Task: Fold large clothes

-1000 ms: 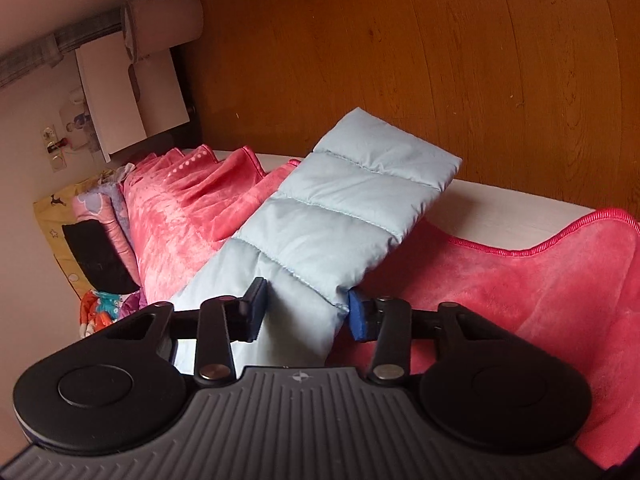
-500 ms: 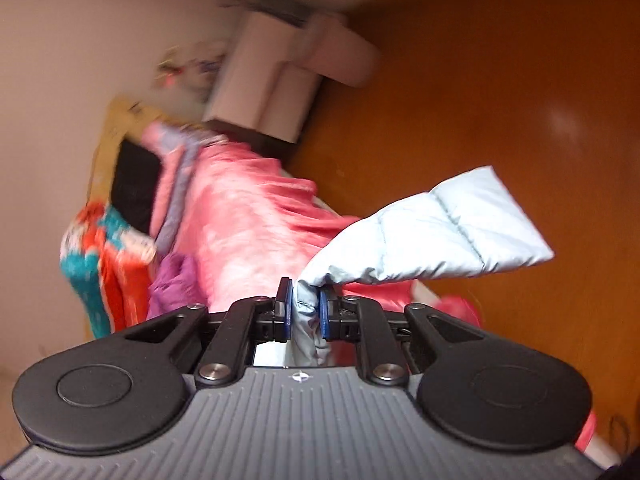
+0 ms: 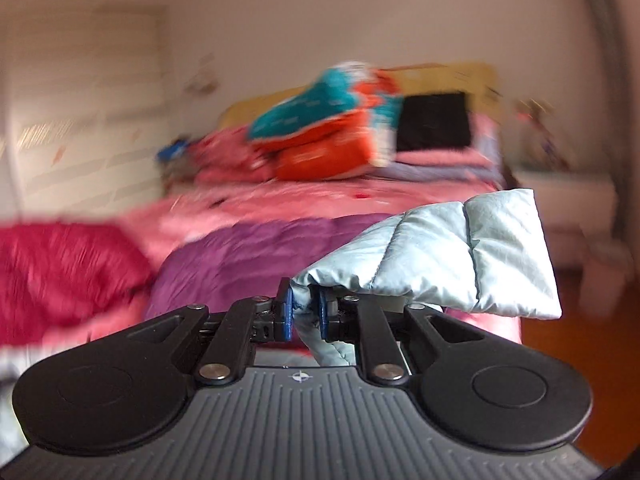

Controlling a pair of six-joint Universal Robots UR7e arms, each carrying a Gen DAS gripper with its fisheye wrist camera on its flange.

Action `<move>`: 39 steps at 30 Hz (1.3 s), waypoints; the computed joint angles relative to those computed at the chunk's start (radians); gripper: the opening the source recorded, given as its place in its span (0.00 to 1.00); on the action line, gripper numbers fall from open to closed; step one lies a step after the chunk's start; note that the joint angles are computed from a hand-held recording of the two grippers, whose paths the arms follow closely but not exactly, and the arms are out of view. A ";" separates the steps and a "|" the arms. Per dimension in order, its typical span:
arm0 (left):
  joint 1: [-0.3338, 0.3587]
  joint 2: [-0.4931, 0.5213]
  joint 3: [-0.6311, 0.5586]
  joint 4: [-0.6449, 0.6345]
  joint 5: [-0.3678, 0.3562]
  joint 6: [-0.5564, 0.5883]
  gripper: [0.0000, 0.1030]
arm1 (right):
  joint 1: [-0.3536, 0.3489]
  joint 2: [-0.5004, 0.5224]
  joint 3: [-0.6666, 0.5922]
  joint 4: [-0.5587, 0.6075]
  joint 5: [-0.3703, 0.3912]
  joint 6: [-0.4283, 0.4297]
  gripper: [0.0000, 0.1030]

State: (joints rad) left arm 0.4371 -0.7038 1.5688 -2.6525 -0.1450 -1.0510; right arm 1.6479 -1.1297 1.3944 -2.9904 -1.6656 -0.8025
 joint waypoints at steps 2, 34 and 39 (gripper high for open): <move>0.004 -0.037 0.024 0.096 0.015 -0.121 0.93 | 0.026 0.013 0.041 0.025 -0.018 -0.106 0.15; 0.061 -0.087 0.068 -0.165 -0.292 0.035 0.95 | 0.096 -0.007 0.340 -0.047 -0.179 -0.391 0.21; 0.088 -0.078 0.052 -0.147 -0.372 0.011 0.93 | 0.089 -0.018 0.335 -0.012 -0.160 -0.345 0.22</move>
State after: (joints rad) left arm 0.5247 -0.7813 1.6211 -2.7999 -0.5172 -1.0398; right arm 1.7371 -1.1475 1.7297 -3.0020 -1.8251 -1.1476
